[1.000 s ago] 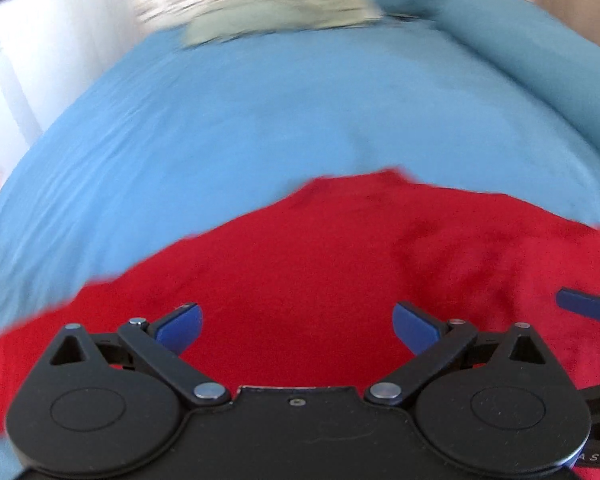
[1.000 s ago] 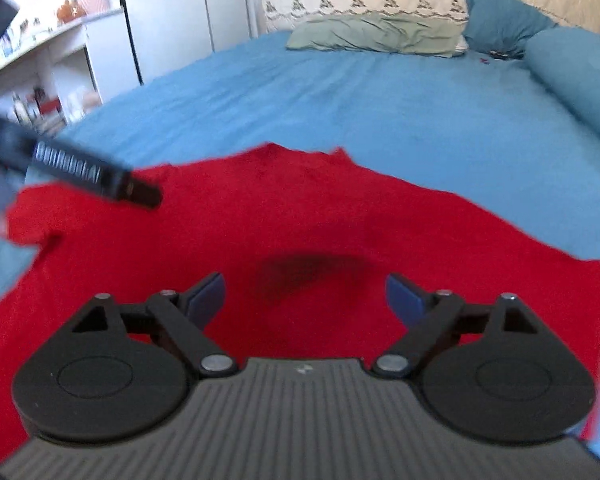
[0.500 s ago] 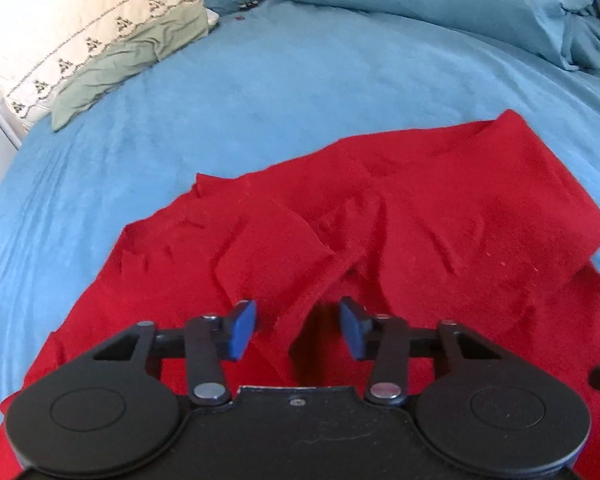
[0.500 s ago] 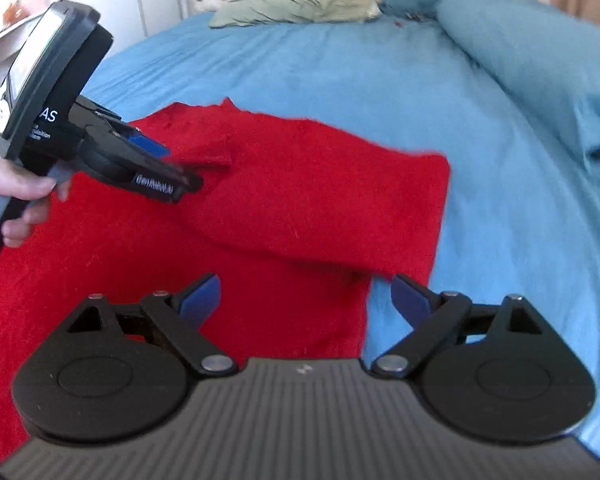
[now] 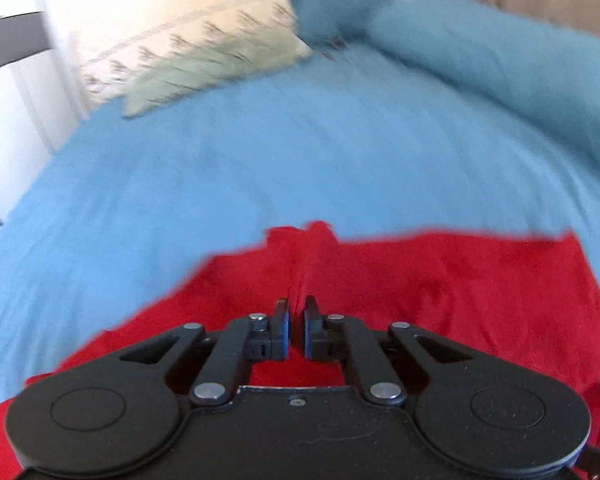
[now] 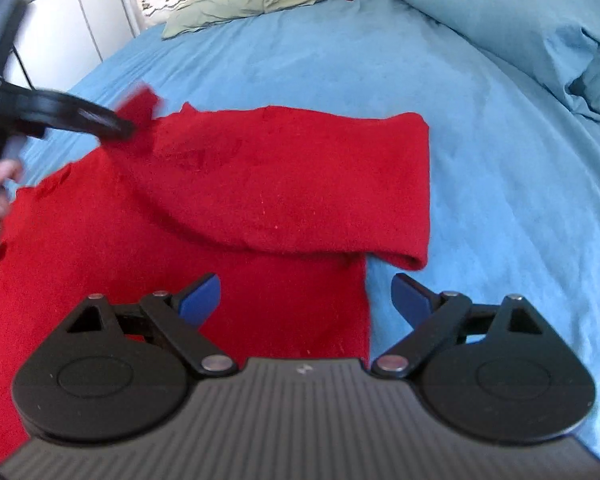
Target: Fold small clothes
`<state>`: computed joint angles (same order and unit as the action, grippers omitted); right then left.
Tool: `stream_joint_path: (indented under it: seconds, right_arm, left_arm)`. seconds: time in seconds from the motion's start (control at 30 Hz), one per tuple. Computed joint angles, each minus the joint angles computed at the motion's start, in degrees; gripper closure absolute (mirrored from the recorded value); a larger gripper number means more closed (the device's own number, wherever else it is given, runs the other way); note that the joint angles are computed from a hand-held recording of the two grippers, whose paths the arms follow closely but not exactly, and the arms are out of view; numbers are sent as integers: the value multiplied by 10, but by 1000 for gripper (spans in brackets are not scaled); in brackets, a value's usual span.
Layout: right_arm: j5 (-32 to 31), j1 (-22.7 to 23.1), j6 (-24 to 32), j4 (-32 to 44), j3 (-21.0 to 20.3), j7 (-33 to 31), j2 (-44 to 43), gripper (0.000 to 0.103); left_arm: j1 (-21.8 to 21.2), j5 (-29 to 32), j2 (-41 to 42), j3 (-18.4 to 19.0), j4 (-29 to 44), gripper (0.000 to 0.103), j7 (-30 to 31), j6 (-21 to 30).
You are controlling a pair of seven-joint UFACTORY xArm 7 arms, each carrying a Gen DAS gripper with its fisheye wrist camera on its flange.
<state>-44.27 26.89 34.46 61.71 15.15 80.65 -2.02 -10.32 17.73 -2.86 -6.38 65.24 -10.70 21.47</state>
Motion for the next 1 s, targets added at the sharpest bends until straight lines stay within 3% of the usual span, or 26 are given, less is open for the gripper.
stream_joint_path:
  seconds: [0.07,0.2,0.3,0.43,0.6,0.77,0.87,1.0]
  right_arm:
    - [-3,1,9,8,0,5,5,0]
    - [-22,8,32,32,-2,19,25,0]
    - [-29,15,42,48,-9,16,42,0]
    - [-44,28,69,71,-21,8,65,0]
    - [-77,49,145,115,-38,0,102,0]
    - [-88,68,234,120,-50,55,104,0]
    - [-72,54,203,70,-48,99,70,0]
    - [-75,43,196,58,-35,87,61,0]
  left_arm:
    - [13,17,-18,7,-12,96,-35,-18]
    - [76,132,-56,-1,-54,97,-176,-51]
    - [116,183,-66,-7,-85,97,-251,-51]
    - [113,122,-59,15,-120,97,-243,-52]
    - [114,65,-59,24,-139,97,-230,-64]
    - [130,83,-69,13,-150,97,-245,-83]
    - [135,75,-74,17,-161,97,-234,-86]
    - [136,59,-77,24,-172,97,-209,-82]
